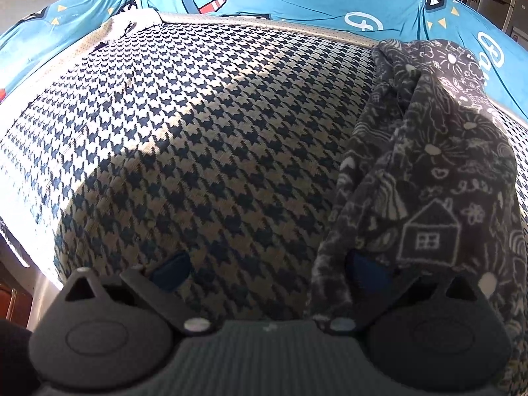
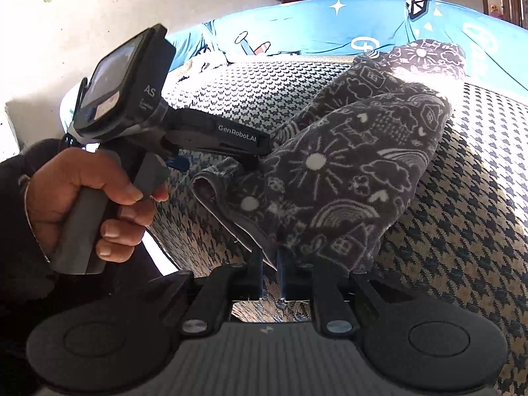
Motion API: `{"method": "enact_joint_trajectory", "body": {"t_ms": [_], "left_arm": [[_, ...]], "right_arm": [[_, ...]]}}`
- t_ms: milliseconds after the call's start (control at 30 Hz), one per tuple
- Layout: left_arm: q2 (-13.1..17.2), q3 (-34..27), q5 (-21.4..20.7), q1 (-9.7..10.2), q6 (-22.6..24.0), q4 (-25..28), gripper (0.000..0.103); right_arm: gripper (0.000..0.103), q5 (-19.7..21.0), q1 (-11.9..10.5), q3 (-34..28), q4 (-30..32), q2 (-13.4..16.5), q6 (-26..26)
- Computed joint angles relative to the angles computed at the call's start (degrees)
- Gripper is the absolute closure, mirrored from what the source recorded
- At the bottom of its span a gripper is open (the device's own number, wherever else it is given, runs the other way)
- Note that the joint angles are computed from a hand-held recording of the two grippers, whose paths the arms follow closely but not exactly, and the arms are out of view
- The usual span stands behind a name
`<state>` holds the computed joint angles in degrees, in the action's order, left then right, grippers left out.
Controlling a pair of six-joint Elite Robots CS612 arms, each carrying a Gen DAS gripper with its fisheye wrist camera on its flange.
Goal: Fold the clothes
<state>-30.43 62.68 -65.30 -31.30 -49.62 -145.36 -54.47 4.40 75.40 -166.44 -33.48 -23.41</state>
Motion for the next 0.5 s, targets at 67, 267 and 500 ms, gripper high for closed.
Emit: {"method": "enact_joint_trajectory", "body": {"t_ms": [67, 267, 500], "left_arm": [[0.0, 0.0, 0.2, 0.00, -0.1, 0.0, 0.000], [0.2, -0.2, 1.2, -0.10, -0.3, 0.1, 0.000], [0.2, -0.3, 2.0, -0.14, -1.2, 0.4, 0.000]], "right_arm": [[0.090, -0.2, -0.3, 0.4, -2.5, -0.1, 1.9], [0.090, -2.1, -1.0, 0.7, -9.8, 0.4, 9.5], [0.086, -3.4, -0.6, 0.3, -7.5, 1.5, 6.1]]}}
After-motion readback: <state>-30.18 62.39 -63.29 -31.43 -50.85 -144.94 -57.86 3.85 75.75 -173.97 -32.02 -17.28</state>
